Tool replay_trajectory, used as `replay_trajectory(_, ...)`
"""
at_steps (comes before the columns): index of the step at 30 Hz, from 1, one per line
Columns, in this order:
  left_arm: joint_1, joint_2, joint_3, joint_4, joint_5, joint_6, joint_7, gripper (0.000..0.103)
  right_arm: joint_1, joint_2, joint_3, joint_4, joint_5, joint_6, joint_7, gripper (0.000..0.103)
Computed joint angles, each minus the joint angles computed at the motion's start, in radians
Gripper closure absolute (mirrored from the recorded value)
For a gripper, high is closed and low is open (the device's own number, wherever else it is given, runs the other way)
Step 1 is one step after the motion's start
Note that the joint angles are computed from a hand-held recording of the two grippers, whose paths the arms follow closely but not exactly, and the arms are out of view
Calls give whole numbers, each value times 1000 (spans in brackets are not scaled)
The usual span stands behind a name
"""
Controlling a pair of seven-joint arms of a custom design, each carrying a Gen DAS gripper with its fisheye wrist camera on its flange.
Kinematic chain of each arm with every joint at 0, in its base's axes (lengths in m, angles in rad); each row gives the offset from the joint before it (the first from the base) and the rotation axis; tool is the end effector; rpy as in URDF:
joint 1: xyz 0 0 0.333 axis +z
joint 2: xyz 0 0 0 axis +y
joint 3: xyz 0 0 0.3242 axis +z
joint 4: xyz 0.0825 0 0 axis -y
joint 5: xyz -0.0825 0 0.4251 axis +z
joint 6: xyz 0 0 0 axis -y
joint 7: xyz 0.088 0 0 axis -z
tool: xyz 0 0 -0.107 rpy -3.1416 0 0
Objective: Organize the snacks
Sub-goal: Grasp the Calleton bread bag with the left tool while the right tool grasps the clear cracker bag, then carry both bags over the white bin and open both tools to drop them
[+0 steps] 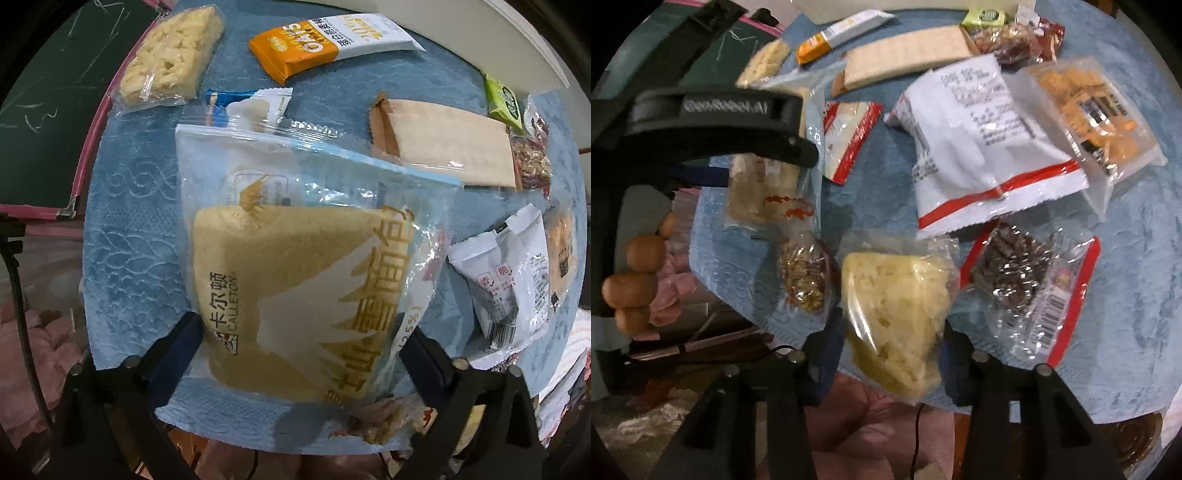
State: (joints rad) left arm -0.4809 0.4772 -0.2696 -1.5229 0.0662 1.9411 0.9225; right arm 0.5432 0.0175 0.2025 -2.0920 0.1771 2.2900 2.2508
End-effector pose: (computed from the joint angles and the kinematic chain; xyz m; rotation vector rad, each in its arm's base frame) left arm 0.5503 -0.4706 0.3791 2.0620 -2.2822 -0.0556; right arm 0.4393 0.4107 0.4195 -2.0409 2.1230 0.1973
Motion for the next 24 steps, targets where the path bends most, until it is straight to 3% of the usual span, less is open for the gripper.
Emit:
replay_trajectory(5,3,-19,-1,-6,-2,13,6,16,-7,-77,-5,-52,-55,4,8,58)
replay_trajectory(7,1,-25,-6,-2,-8,19,8,24,-15,-115,-10,-68,-66,2,1,58)
replay_trajectory(13,-16,-105,-9,-10,43,45,11,27,-45,-197,-23,-63,-88,7,-32,58)
replay_trajectory(20,-27,-106,-6,130,70,100,37,27,-83,-199,-29,17,-128,80,-29,58)
replay_trajectory(24,-68,10,15,369,131,82,58,27,-112,-140,-51,121,-132,122,-61,58)
